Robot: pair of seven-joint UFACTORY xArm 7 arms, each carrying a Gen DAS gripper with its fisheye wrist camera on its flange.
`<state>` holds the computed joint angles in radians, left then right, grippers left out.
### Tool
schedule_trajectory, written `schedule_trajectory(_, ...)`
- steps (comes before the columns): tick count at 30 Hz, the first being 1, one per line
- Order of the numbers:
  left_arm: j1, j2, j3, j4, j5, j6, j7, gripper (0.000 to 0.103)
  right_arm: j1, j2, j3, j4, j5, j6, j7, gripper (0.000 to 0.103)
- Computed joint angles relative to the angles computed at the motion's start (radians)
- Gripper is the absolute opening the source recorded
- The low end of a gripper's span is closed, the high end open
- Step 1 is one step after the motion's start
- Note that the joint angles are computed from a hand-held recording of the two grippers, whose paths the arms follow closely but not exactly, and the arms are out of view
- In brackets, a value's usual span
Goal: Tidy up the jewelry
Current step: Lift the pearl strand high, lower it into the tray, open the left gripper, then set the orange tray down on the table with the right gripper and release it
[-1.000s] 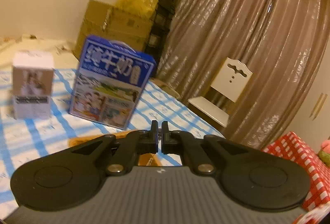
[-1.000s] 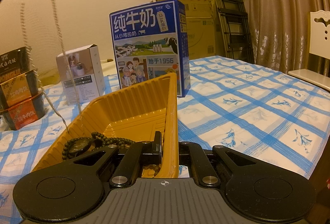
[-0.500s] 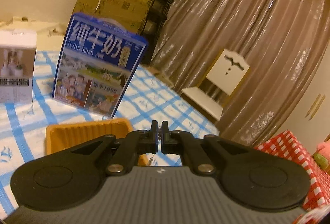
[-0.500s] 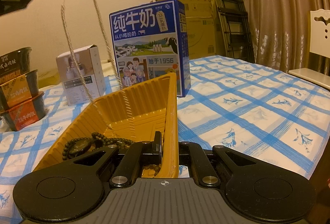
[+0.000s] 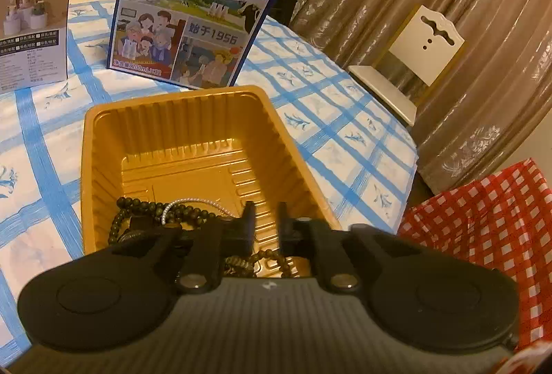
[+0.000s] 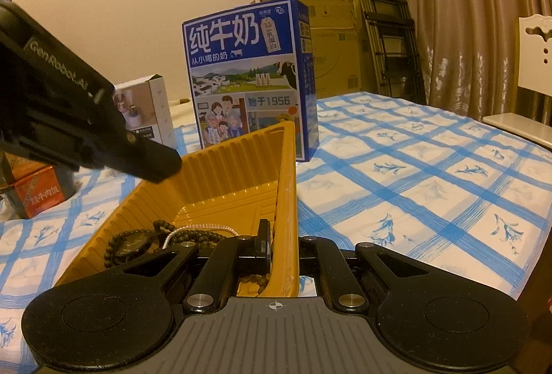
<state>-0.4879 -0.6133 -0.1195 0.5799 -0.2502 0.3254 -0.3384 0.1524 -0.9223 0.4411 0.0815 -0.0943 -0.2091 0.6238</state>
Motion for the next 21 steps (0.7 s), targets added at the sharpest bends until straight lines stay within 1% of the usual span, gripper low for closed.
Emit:
schedule_trajectory(1,0.017,-0.002,-0.016,0.000,0.012,0.000,-0.013,0.018,0.000,0.000,0.000,0.000,0.000,0.000,0.001,0.006)
schedule_trajectory(3,0.057,-0.022,-0.048,-0.015,0.046,-0.003,-0.045,0.019,-0.001,0.007,0.000,0.002,0.001,-0.003,0.003,0.006)
schedule_trajectory(6,0.113,-0.088,-0.083,-0.054,0.102,0.008,-0.093,0.022,0.000,0.020,-0.005,0.006,0.004,-0.008,0.004,0.006)
schedule_trajectory(10,0.195,-0.222,-0.123,-0.128,0.183,0.065,-0.167,0.022,0.020,0.055,-0.053,0.012,0.008,-0.032,-0.010,0.006)
schedule_trajectory(14,0.239,-0.370,-0.134,-0.208,0.238,0.149,-0.226,0.022,0.026,0.085,-0.064,0.028,0.031,-0.043,-0.003,0.006)
schedule_trajectory(21,0.269,-0.593,-0.110,-0.315,0.286,0.309,-0.270,0.022,0.009,0.165,-0.024,0.080,0.060,-0.063,0.010,0.006)
